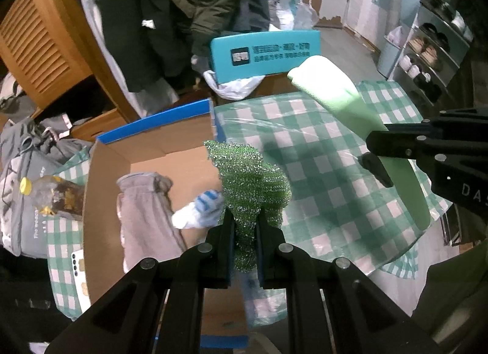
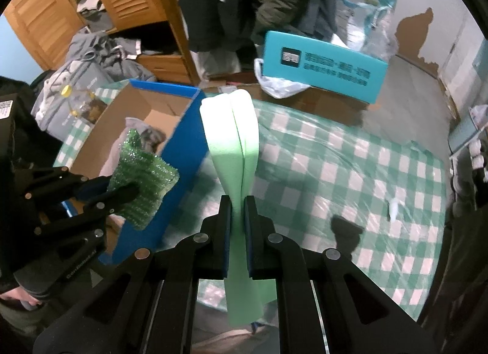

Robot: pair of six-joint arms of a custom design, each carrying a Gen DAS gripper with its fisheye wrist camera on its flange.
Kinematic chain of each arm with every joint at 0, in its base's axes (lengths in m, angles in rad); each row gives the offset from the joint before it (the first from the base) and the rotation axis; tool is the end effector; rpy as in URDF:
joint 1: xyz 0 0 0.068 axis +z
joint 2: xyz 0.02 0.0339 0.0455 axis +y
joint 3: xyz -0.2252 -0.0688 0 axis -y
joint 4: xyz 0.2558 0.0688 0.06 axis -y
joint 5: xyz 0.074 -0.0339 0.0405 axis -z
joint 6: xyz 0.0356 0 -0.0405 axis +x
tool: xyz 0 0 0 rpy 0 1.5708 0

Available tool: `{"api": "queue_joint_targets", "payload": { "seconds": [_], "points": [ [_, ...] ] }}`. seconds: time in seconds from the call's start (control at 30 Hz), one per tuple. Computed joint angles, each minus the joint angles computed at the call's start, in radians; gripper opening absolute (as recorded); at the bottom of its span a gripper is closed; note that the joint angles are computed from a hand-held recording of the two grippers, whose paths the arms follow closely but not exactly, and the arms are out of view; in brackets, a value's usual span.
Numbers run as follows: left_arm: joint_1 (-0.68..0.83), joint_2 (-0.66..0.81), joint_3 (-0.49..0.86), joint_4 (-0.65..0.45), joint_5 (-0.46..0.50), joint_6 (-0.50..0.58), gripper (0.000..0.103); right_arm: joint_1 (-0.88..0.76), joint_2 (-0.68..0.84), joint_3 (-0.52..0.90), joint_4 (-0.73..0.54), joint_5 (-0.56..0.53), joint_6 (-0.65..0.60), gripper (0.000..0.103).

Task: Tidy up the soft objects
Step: 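Lift and carry the foam strip and scrubber over the box with both tools, then open both tools to drop the foam strip and scrubber into the box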

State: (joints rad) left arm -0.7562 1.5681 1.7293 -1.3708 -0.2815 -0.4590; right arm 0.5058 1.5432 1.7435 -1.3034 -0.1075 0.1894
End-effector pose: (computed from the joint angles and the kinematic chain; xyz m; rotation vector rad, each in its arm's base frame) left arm 0.2254 -0.1990 0.3378 0.3291 2.6677 0.0325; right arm 0.2622 0.1496 0.3507 -0.4622 2.6763 0.3577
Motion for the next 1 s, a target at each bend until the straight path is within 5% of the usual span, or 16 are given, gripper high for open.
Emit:
{"api": "queue_joint_targets", "payload": {
  "seconds": [1.0],
  "points": [
    [0.339,-0.319,-0.324,0.053,0.063,0.164,0.011,0.257,0.497,0.587,-0.108,0.007,0.106,0.008]
  ]
}}
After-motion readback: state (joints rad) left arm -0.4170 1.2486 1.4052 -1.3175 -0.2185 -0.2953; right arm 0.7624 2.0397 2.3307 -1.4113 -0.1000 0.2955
